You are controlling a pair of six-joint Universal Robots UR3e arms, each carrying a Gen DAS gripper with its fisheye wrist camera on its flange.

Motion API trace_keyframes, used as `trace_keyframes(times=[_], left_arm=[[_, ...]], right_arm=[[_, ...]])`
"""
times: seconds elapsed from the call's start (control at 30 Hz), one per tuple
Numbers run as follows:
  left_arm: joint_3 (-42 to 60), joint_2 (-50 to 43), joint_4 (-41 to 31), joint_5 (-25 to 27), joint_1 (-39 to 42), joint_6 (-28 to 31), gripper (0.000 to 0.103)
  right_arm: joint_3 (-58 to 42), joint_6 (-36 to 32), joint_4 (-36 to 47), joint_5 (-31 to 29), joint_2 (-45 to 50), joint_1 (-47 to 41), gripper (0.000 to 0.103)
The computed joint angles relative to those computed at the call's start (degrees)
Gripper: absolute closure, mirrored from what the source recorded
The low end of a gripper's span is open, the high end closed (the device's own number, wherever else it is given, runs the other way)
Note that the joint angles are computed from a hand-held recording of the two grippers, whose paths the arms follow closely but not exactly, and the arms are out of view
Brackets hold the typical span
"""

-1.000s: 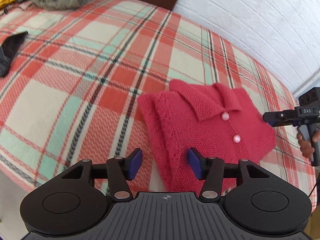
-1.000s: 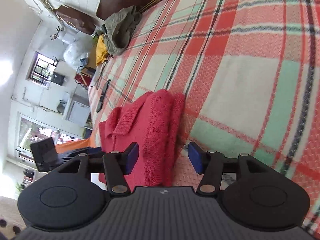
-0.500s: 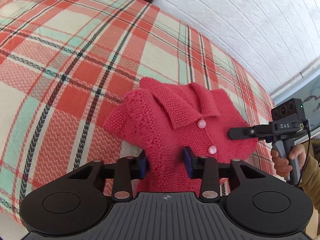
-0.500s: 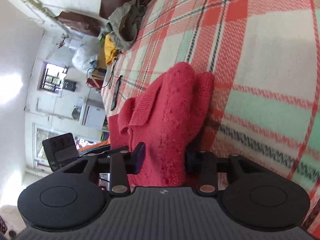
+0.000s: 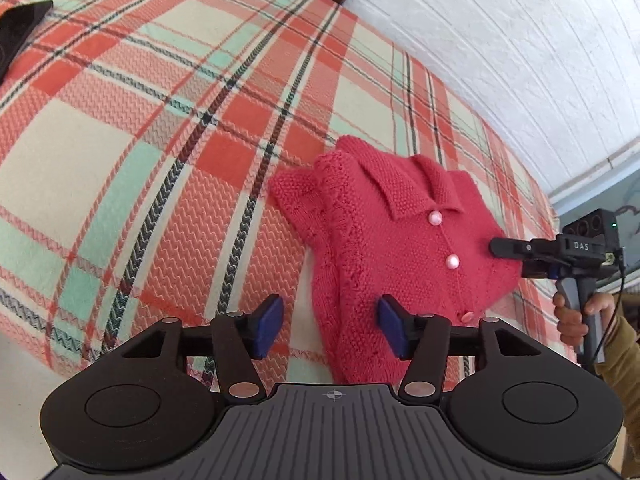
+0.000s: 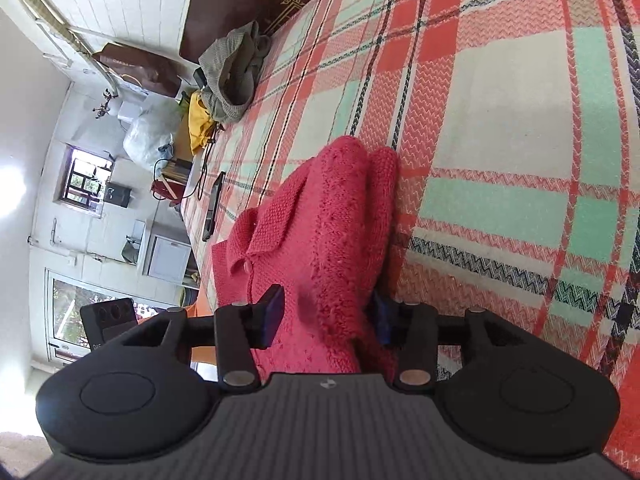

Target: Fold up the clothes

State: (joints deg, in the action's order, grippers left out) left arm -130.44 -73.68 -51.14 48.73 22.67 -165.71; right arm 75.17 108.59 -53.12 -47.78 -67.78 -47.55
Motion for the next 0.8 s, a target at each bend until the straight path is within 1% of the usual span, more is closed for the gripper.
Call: trace_keyframes(times=[0.07,0.17,0.2,0.23,0.33,0.37,0.43,0.47,0.5,0.53,0.6,0.63,0.67,0.73,0.77,0.8], left_arm=[[-1.26,-1.6,0.74,-3.73,1.85,2.16,0.032],[-2.6,-5.34,4.01,-8.33,3.57,4.68,0.032],[-2.82,-7.11,5.81,-9.67,3.75,4.55,0.032],[-3.34,-9.45,9.45,-11.03,3.55,3.45,0.032],[-4.17,-17.44,23.81,-13.85,1.04,-2.79,0.032],[-4.19,-18.97,26.79,-14.29,0.26,-4.21,0.032],[-4.22,-19.77,29.97,-13.72,-1.2,-6.2,0.032],[-4.5,-18.31,27.57,-13.83,-1.13,-4.94,0.035],[-5.26,-15.84,22.63,-14.36,-0.06,-2.2,0.037],[-6.39,-12.55,16.23,-15.16,1.85,1.73,0.038],[-8.44,-8.53,9.62,-15.59,4.75,6.09,0.047],[-8.74,-9.05,9.51,-16.07,5.38,5.69,0.051],[-8.99,-9.92,9.77,-16.66,5.92,5.21,0.051],[-8.69,-14.41,16.36,-17.84,5.01,-0.79,0.054],[-8.16,-16.12,19.62,-17.64,3.92,-3.17,0.055],[-7.3,-17.18,22.92,-16.31,2.26,-5.68,0.057]], right_arm=[[0.21,0.38,-0.32,0.13,0.04,0.1,0.052],[0.58,0.96,-0.84,0.34,0.09,0.26,0.052],[0.64,1.02,-0.82,0.4,0.1,0.24,0.052],[0.67,1.24,-0.82,0.54,0.25,0.26,0.052],[1.19,2.12,-1.01,1.16,0.44,0.23,0.052],[1.36,2.36,-1.15,1.37,0.47,0.31,0.052],[1.47,2.43,-1.1,1.66,0.48,0.26,0.052],[1.54,2.34,-0.92,1.77,0.47,0.1,0.052],[1.74,2.16,-0.64,1.85,0.44,-0.18,0.052],[1.98,2.12,-0.39,2.0,0.43,-0.55,0.052],[2.11,1.38,0.25,2.42,0.81,-0.98,0.052],[2.06,1.38,0.19,2.53,1.13,-0.9,0.052],[1.88,1.68,0.21,2.79,1.42,-0.72,0.053],[2.41,2.19,-0.42,3.14,1.03,-0.42,0.053],[3.09,2.4,-1.07,3.24,0.38,-0.3,0.054],[4.23,2.47,-2.05,3.03,-0.71,-0.34,0.057]])
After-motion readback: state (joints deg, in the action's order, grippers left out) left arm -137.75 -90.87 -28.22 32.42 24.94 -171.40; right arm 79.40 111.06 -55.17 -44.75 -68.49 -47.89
